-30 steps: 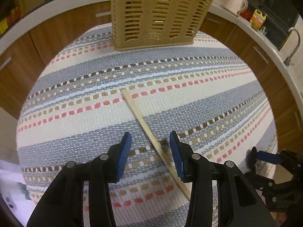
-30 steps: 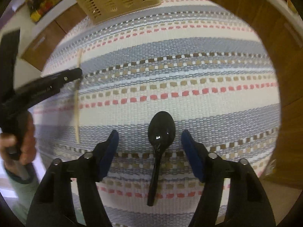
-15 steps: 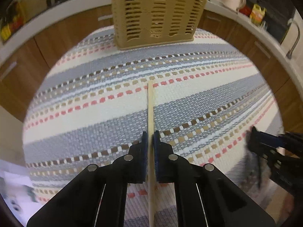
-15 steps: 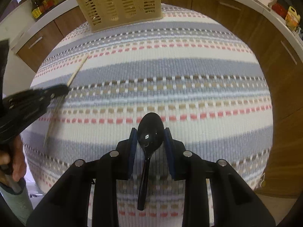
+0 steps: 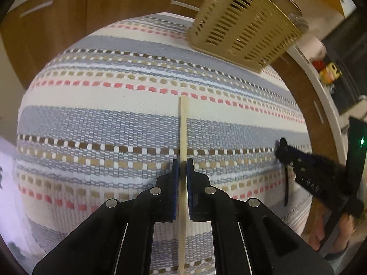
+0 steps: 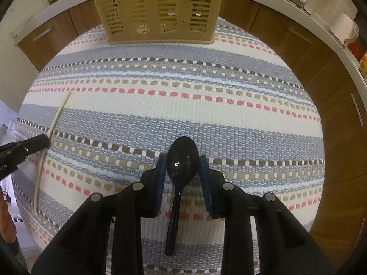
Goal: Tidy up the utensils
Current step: 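Grasp a wooden chopstick with the left tool while the right tool grasps a black spoon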
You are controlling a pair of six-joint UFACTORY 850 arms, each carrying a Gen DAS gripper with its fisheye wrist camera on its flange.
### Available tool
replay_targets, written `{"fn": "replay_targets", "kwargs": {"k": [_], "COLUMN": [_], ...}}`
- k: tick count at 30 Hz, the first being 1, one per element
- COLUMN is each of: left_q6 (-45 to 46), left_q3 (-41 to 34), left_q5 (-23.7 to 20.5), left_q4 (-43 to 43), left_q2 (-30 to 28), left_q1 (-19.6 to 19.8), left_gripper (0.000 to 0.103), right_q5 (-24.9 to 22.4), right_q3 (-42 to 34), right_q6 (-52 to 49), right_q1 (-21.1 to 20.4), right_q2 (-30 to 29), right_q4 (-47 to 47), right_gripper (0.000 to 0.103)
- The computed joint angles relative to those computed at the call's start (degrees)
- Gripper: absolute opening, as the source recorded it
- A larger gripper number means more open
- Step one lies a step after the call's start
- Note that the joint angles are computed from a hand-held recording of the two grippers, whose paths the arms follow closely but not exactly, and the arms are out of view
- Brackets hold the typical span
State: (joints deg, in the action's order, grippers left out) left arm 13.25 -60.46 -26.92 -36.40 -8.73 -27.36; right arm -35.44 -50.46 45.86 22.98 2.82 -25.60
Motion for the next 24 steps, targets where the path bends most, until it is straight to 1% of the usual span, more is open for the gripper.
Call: {"fn": "replay_targets", "kwargs": {"k": [1, 3, 5, 6, 7, 9, 11, 13, 15, 16, 19, 22, 24], "left_q6": [0.2, 1.2, 2.3, 2.0, 1.2, 2.2, 0.0, 1.0, 0.2, -0.2, -1.8, -3.0, -3.8], "left_q3": [-0.3, -1.3, -2.9, -4.2, -5.7, -8.9, -11.9, -15.1, -16.6, -17.5, -19.1, -20.3, -20.6], "left_q5": [-0.5, -2.0, -2.9, -3.2, -3.8, -6.3, -8.2, -12.0, -12.9, -13.8, -14.5, -15.4, -15.7], "left_q4": [-0.7, -1.8, -1.7, -0.3, 1.9, 4.9, 10.2, 13.3, 17.0, 18.6, 23.7, 27.6, 28.9], "left_q2": [-0.2, -0.7, -1.4, -2.2, -3.1, -5.2, -7.2, -9.6, -10.4, -10.8, -11.9, -12.6, -12.7], "left_q1": [0.4, 1.1, 1.9, 1.9, 1.8, 1.6, 1.0, 0.5, -0.3, -0.8, -2.2, -3.3, -3.5], "left_gripper": [0.005, 0.006, 0.008, 0.014, 0.020, 0.023, 0.023, 0.023, 0.023, 0.023, 0.023, 0.024, 0.024], "right_q5": [0.2, 0.3, 1.4, 2.7, 3.0, 3.2, 2.9, 1.4, -0.2, -0.6, -2.5, -4.0, -5.3], "right_q3": [0.1, -0.1, 0.2, 0.9, 0.8, 0.8, 0.4, -0.4, -1.8, -1.8, -3.7, -5.4, -7.1], "right_q6": [-1.5, -5.3, -9.8, -12.3, -13.4, -17.9, -24.1, -27.2, -26.6, -25.2, -21.7, -18.0, -15.0], "right_q1": [-0.6, -1.9, -4.0, -5.3, -5.9, -7.9, -10.1, -11.3, -11.4, -10.7, -9.8, -9.1, -8.0], "right_q2": [0.0, 0.1, 0.6, 1.5, 1.5, 2.2, 1.9, 1.1, -0.3, -0.2, -2.1, -3.7, -5.5], "right_q4": [1.2, 5.5, 11.3, 15.1, 16.8, 22.4, 30.5, 34.2, 33.3, 31.9, 28.5, 26.7, 23.5], "right_gripper": [0.027, 0.031, 0.060, 0.061, 0.061, 0.061, 0.061, 0.061, 0.061, 0.061, 0.061, 0.061, 0.060]}}
